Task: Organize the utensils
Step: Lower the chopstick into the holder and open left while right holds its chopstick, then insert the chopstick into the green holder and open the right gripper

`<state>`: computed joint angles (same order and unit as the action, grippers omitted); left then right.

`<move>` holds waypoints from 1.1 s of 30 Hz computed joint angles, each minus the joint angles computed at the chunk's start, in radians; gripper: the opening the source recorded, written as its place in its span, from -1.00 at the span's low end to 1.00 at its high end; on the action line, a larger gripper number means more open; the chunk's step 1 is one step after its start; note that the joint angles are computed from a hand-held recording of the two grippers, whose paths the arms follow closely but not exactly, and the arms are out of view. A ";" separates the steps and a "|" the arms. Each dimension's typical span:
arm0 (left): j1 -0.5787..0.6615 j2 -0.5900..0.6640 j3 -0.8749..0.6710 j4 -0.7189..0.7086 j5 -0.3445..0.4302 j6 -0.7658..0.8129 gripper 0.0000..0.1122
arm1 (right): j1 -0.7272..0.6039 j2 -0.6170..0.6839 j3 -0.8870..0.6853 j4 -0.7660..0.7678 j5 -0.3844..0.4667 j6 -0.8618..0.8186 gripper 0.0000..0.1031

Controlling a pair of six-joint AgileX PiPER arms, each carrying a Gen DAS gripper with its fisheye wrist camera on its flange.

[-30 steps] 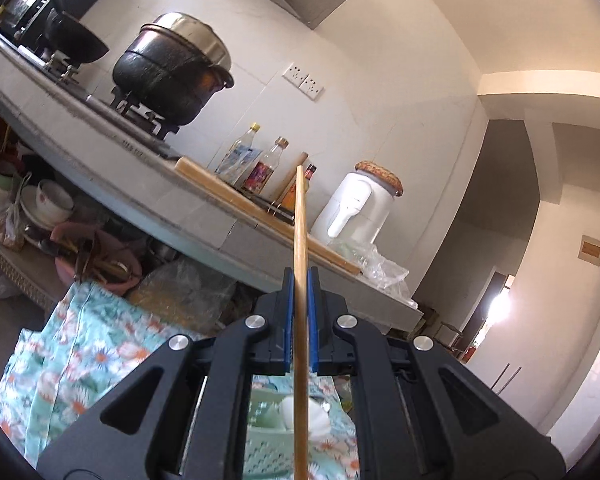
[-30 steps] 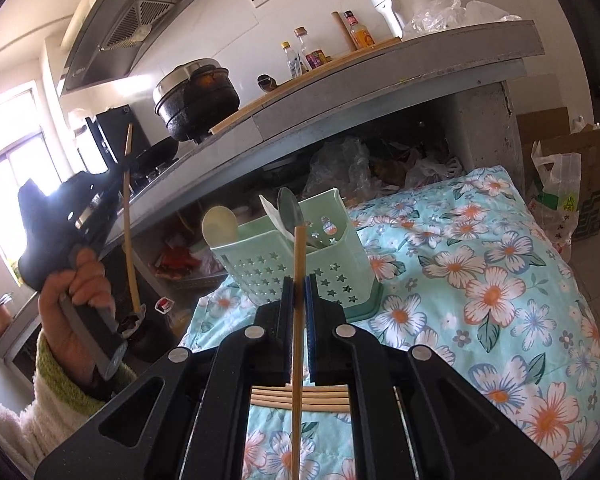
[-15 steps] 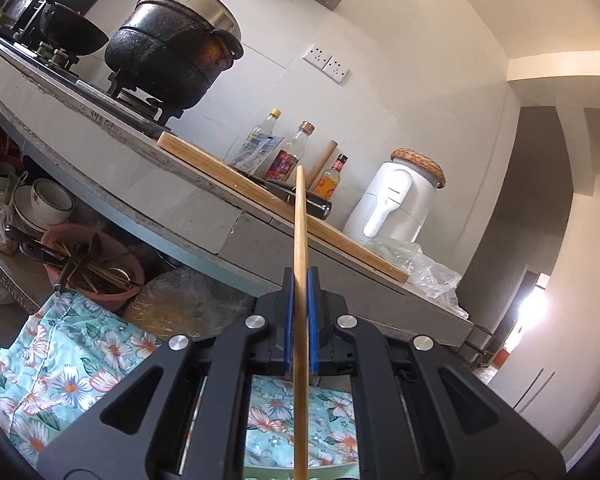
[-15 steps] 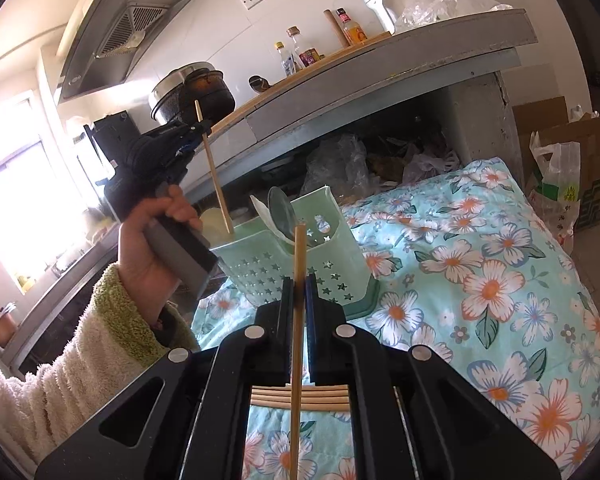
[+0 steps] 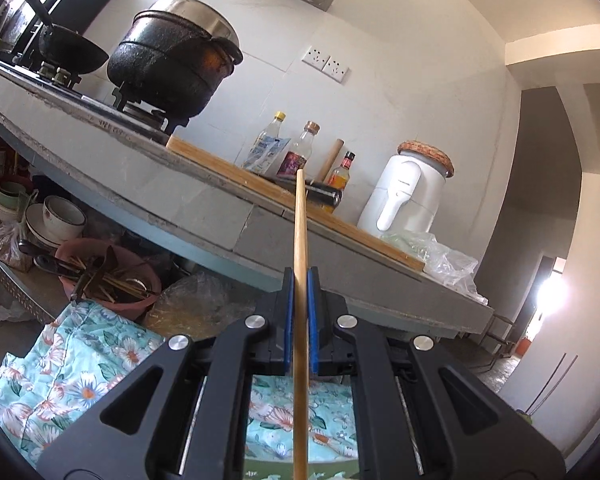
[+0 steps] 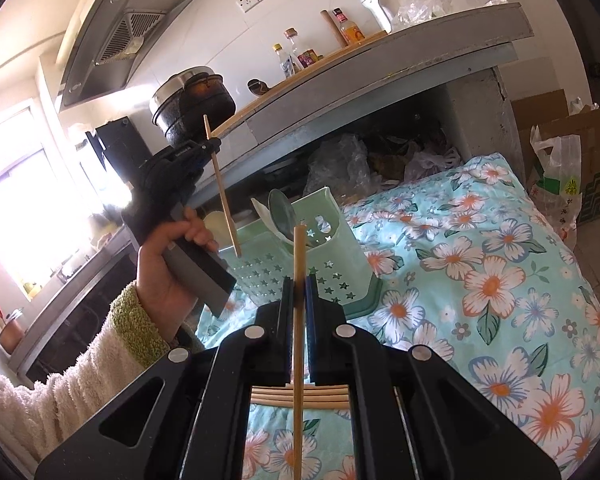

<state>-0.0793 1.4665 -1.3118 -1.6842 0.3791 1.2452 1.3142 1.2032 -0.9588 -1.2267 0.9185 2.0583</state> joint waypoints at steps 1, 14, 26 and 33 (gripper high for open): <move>-0.009 0.005 -0.015 -0.012 -0.021 0.008 -0.91 | -0.001 0.002 -0.001 0.000 -0.001 0.000 -0.89; -0.040 -0.026 0.073 -0.019 -0.070 0.054 -0.91 | -0.002 -0.020 0.009 0.020 0.016 -0.014 -0.89; 0.145 -0.228 0.255 0.127 0.185 -0.064 -0.16 | 0.023 -0.003 -0.051 0.017 0.057 -0.079 -0.89; 0.321 -0.352 0.334 0.265 0.386 -0.180 0.03 | 0.040 0.012 -0.172 -0.054 0.079 -0.185 -0.89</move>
